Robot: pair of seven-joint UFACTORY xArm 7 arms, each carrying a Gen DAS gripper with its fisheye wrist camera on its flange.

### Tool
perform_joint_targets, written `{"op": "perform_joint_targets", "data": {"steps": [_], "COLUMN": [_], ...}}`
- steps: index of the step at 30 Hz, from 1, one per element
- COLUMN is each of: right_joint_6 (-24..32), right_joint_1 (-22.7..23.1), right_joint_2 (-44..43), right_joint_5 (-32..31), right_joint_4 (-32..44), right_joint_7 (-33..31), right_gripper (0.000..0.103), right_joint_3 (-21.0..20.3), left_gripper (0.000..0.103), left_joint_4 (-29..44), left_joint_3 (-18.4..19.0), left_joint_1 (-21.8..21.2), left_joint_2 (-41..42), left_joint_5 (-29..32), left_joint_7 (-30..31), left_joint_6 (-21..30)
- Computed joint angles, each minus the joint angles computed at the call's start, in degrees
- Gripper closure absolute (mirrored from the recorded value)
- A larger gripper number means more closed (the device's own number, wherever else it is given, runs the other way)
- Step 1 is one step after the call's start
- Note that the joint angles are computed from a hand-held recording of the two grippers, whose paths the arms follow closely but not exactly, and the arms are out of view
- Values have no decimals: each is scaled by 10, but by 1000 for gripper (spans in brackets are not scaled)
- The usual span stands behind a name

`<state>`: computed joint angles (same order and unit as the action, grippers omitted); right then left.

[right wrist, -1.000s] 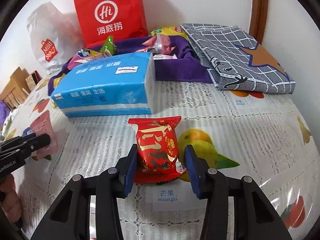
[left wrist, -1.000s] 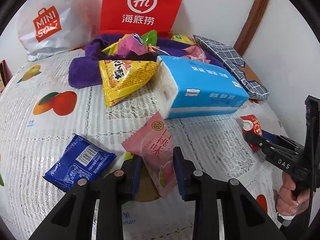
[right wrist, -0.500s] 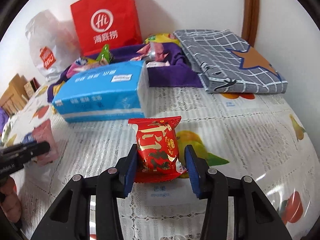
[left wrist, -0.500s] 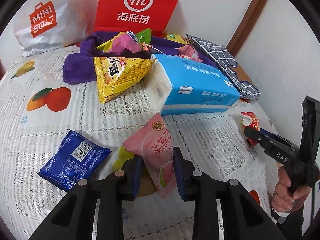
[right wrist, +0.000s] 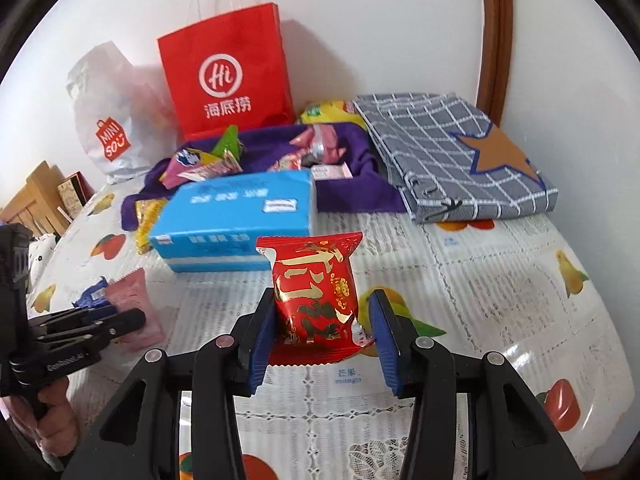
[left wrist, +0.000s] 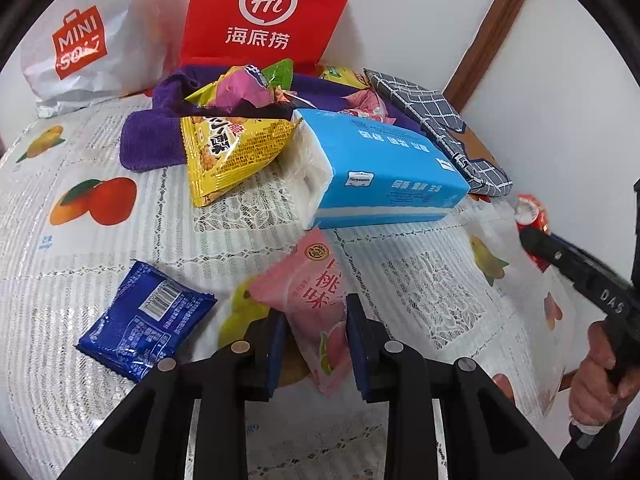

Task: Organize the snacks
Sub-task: 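Carry the red and pink packets over the purple towel with both tools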

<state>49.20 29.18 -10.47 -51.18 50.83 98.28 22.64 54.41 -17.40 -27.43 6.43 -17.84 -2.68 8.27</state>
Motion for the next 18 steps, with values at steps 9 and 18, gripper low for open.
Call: {"op": "perform_joint_targets", "data": {"steps": [9, 18], "right_joint_6": [40, 56], "right_joint_1": [2, -6], "right_joint_2": [-3, 22], "right_joint_5": [-17, -27], "right_joint_4": [34, 105], "right_joint_7": [-10, -66], "right_gripper": [57, 57], "right_joint_3": [8, -9], "left_gripper": [76, 76], "left_joint_4": [4, 80], "left_joint_3": [16, 33], "left_joint_1": [-7, -8], "left_joint_2": [-49, -56], "left_joint_5": [10, 142], "left_joint_7": [-6, -98], "left_joint_6": [40, 97]}}
